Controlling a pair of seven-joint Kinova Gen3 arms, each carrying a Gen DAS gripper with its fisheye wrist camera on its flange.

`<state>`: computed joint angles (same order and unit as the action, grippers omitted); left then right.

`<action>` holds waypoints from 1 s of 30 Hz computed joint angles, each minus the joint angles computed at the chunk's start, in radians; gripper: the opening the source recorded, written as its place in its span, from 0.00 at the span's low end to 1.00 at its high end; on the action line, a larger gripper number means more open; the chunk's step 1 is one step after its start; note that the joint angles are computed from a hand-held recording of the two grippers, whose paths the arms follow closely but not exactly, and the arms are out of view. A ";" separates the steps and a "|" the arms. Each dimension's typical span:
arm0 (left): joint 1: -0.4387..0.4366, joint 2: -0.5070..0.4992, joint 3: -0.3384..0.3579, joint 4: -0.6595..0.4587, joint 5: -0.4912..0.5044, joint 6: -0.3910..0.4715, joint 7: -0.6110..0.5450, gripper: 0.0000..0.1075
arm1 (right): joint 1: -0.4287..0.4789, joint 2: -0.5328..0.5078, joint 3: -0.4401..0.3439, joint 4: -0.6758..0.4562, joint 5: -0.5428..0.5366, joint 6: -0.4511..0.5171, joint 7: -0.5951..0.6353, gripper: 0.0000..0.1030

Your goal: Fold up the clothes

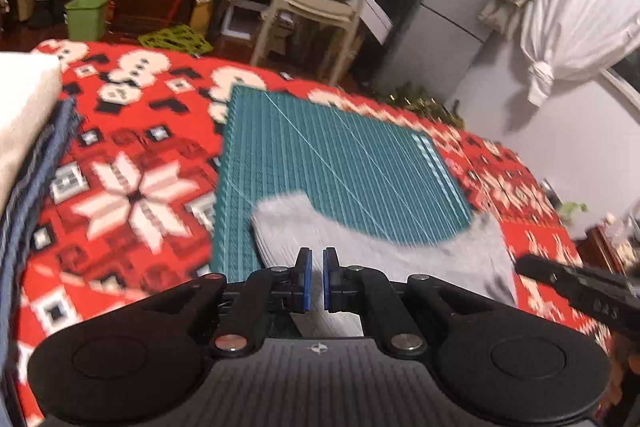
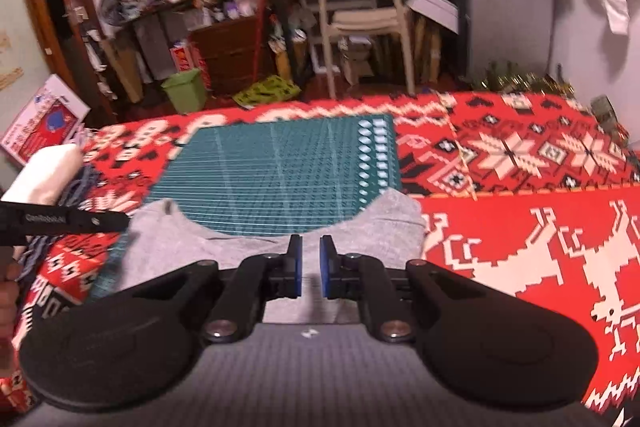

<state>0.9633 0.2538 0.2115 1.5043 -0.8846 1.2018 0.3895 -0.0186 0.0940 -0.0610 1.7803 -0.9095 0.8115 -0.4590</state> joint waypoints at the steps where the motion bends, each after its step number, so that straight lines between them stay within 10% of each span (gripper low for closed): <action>1: 0.000 0.008 0.004 -0.005 0.012 -0.001 -0.006 0.04 | 0.005 -0.009 0.001 0.007 -0.007 0.010 0.016 0.10; 30: 0.160 0.098 -0.011 -0.113 0.049 0.073 0.022 0.04 | 0.017 -0.072 0.059 0.072 -0.007 0.194 0.074 0.11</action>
<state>1.1238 0.3519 0.2004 1.3917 -0.8359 1.2745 0.4116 -0.0018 0.0225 -0.0016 1.8526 -0.9163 1.0057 -0.3855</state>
